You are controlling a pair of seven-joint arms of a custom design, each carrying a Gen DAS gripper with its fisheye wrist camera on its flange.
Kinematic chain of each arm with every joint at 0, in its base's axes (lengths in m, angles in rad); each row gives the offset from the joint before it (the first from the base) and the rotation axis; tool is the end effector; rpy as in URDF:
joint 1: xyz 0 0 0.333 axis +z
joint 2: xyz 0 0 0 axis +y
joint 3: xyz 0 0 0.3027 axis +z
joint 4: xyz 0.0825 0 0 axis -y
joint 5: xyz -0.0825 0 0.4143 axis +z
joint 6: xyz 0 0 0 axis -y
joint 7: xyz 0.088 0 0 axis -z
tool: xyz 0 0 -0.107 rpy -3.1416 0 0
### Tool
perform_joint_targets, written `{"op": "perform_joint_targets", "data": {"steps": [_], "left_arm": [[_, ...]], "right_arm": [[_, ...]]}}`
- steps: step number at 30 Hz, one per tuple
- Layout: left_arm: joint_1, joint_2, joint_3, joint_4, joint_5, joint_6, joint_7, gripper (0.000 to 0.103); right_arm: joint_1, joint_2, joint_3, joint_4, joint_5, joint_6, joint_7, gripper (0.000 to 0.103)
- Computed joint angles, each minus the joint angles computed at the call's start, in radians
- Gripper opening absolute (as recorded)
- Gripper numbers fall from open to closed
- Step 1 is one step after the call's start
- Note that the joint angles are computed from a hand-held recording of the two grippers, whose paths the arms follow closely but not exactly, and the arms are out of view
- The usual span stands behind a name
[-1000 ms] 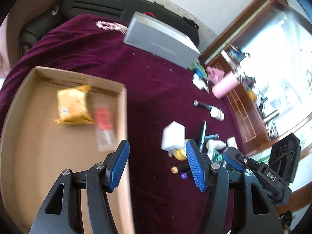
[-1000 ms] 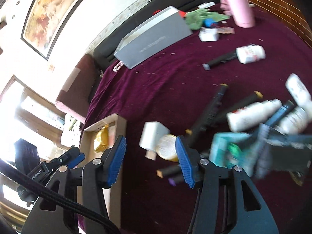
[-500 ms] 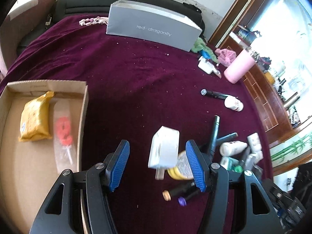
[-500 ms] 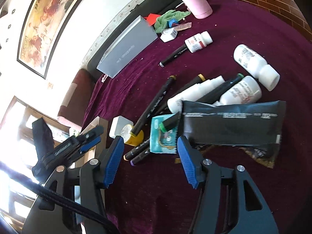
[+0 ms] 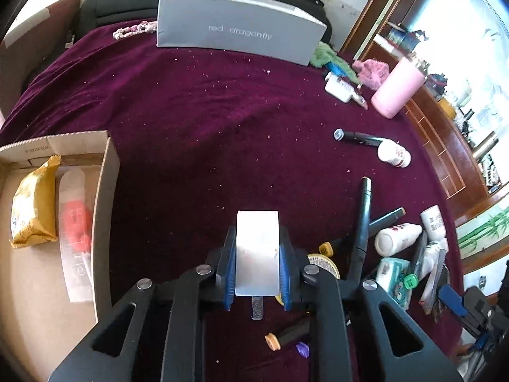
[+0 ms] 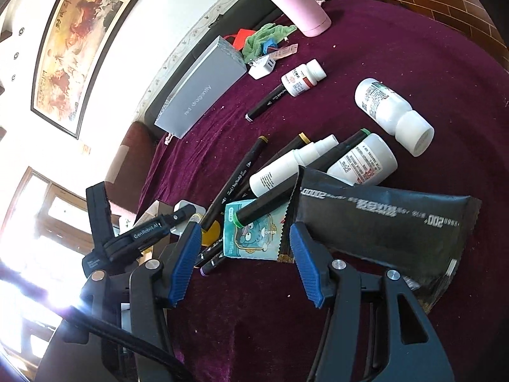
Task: Organize objects
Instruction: 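Grasp the white charger with the left gripper, then grasp a black marker with the right gripper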
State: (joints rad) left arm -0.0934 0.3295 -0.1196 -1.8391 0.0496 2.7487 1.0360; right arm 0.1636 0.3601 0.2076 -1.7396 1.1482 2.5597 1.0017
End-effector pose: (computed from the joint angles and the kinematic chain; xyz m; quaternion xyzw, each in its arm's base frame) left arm 0.6822 -0.1429 0.3880 -0.7708 0.5686 -0.2641 0.1132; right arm 0.6662 0.2307 0.3890 -0.6409 0.6133 0.1266 0.4439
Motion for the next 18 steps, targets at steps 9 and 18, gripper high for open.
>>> {"op": "perform_joint_targets", "data": {"steps": [9, 18], "left_arm": [[0.096, -0.15, -0.095, -0.203, -0.272, 0.165, 0.181, 0.018], [0.109, -0.283, -0.147, -0.314, -0.813, 0.208, 0.644, 0.018]], "right_arm": [[0.031, 0.047, 0.004, 0.081, -0.079, 0.002, 0.049, 0.06], [0.154, 0.319, -0.057, 0.474, -0.518, -0.072, 0.423, 0.06]]}}
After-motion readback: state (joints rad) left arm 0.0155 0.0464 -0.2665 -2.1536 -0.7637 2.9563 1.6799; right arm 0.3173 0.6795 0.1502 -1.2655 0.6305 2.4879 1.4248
